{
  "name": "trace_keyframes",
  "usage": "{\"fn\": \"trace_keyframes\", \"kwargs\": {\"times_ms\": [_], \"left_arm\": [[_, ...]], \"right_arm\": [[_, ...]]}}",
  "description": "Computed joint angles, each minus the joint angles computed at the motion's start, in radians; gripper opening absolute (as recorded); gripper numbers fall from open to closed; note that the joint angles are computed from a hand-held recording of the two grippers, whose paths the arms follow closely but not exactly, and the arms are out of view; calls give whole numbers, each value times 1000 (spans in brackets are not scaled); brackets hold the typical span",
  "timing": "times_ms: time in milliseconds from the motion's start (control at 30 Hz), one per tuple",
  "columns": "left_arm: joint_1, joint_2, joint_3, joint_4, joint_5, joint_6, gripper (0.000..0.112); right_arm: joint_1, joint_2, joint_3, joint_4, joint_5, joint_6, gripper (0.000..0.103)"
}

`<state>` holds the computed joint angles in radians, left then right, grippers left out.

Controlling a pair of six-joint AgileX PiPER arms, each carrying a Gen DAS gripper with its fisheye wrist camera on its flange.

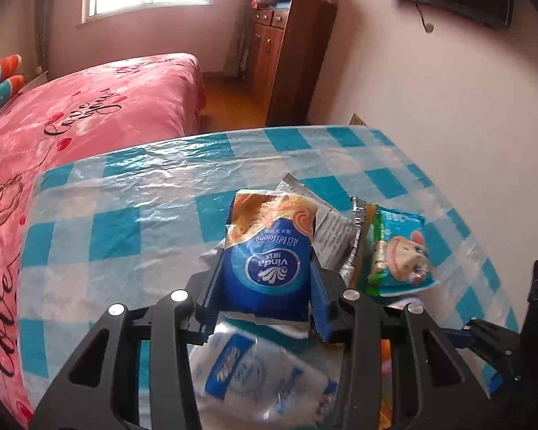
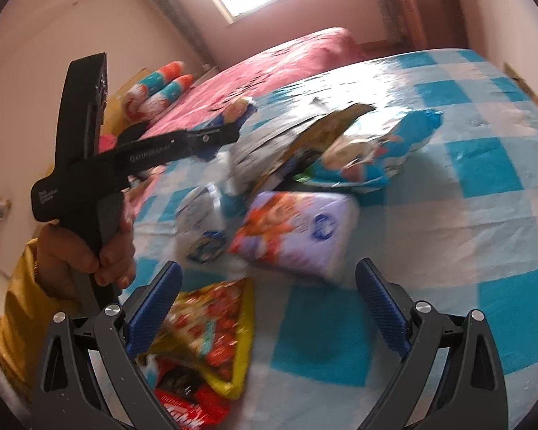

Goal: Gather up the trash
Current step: 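Lower the right tool onto the yellow snack bag and grasp it while the left tool holds the Vinda pack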

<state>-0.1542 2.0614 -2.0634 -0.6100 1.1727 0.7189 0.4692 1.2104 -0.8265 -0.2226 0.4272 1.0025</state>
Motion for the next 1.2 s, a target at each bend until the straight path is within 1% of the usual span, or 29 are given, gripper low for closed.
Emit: {"fn": "trace_keyframes", "kwargs": {"times_ms": [67,200,233,267,367,400,467,500,567,733,833,900,1000,1067,1100,1133,1167,1200], "left_arm": [[20,-39,57,-22,-14,23,44],[71,-113,168,-66,-23,69,44],[86,-131,198,-78,-24,82,44],[99,-146,221,-86,-23,93,44],[138,-202,310,-105,-46,133,44],[153,-220,338,-109,-51,149,44],[173,-249,383,-113,-65,169,44],[189,-263,406,-117,-67,178,44],[220,-279,434,-130,-56,189,44],[296,-329,522,-151,-46,227,44],[343,-358,579,-163,-43,258,44],[377,-376,611,-174,-37,279,44],[428,-389,645,-184,-12,309,44],[454,-400,669,-185,-4,326,44],[467,-405,681,-185,0,336,44],[480,-411,695,-186,7,346,44],[490,-416,706,-187,10,354,44],[500,-423,718,-188,13,361,44]], "right_arm": [[13,-13,17,57,-30,-53,96],[51,-24,28,91,-54,-92,96],[77,-20,23,67,-48,-67,96],[107,-9,8,11,-29,-18,96],[169,30,-40,-74,17,35,96],[206,53,-70,-139,59,83,96],[256,97,-123,-222,138,131,96],[272,119,-147,-240,168,135,96],[282,144,-169,-240,185,129,96],[260,214,-243,-178,226,66,96],[223,230,-260,-97,220,4,97],[211,236,-269,-77,222,-10,97],[226,263,-303,-115,268,20,97],[255,291,-332,-177,306,70,96],[274,307,-346,-217,330,94,94],[288,311,-345,-242,336,114,92],[295,313,-344,-257,337,126,85],[301,314,-341,-273,334,139,83]]}}
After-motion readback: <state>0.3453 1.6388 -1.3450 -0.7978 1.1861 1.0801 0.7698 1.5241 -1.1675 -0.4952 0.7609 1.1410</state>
